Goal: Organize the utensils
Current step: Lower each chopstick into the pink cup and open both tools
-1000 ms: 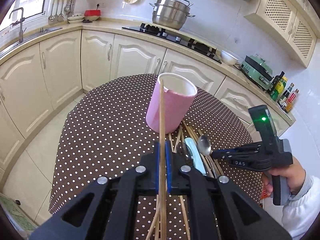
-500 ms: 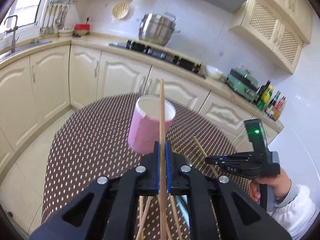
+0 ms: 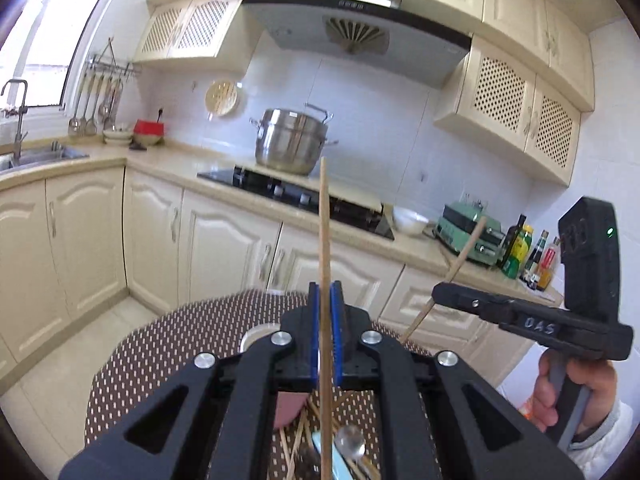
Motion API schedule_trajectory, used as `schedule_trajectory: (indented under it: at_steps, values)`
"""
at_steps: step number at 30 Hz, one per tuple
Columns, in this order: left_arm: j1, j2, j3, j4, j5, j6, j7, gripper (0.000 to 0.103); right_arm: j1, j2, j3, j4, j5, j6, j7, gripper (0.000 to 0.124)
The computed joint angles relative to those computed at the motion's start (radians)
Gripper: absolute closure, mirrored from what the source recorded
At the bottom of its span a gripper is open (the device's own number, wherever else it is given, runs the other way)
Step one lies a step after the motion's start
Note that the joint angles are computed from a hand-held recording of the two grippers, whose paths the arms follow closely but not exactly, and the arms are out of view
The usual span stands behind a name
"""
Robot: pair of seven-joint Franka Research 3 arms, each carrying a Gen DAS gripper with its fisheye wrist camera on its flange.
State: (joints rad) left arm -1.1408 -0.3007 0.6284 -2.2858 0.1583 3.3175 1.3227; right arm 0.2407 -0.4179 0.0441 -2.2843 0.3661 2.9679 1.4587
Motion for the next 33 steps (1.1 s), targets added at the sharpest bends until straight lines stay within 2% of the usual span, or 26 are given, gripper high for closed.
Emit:
schedule_trajectory:
  at_steps: [3, 5, 7, 9, 11, 14, 16, 21, 28, 33]
  values:
    - [0.028, 0.07, -0.009, 0.051, 0.012, 0.064, -0.029, 0.097, 0.02, 0.017, -0.015, 0.042, 0.015, 0.032, -0.017, 0.118]
    - [0.013, 0.102, 0.019, 0.074, 0.034, 0.105, -0.065, 0.097, 0.024, 0.021, -0.018, 0.056, 0.02, 0.063, -0.028, 0.118]
    - [-0.027, 0.152, 0.084, 0.11, 0.078, 0.166, -0.137, 0.097, 0.022, 0.021, -0.006, 0.068, 0.016, 0.086, -0.024, 0.118]
    - [-0.011, 0.193, 0.088, 0.137, 0.089, 0.2, -0.186, 0.097, 0.027, 0.028, -0.009, 0.089, 0.014, 0.1, -0.032, 0.118]
    - [-0.01, 0.242, 0.119, 0.172, 0.153, 0.236, -0.284, 0.097, 0.054, 0.039, -0.026, 0.112, 0.028, 0.104, -0.054, 0.118]
    - [0.034, 0.299, 0.094, 0.2, 0.134, 0.296, -0.309, 0.098, 0.084, 0.058, -0.038, 0.143, 0.044, 0.102, -0.085, 0.118]
    - [0.051, 0.334, 0.069, 0.213, 0.052, 0.328, -0.248, 0.097, 0.092, 0.074, -0.044, 0.161, 0.054, 0.091, -0.104, 0.118]
    - [0.115, 0.403, 0.012, 0.249, 0.009, 0.363, -0.239, 0.097, 0.1, 0.101, -0.051, 0.156, 0.091, 0.07, -0.134, 0.118]
    - [0.2, 0.446, -0.07, 0.26, -0.019, 0.368, -0.232, 0.097, 0.109, 0.131, -0.058, 0.147, 0.154, 0.038, -0.18, 0.118]
    - [0.254, 0.438, -0.131, 0.237, -0.011, 0.337, -0.202, 0.097, 0.1, 0.151, -0.043, 0.139, 0.174, 0.026, -0.181, 0.118]
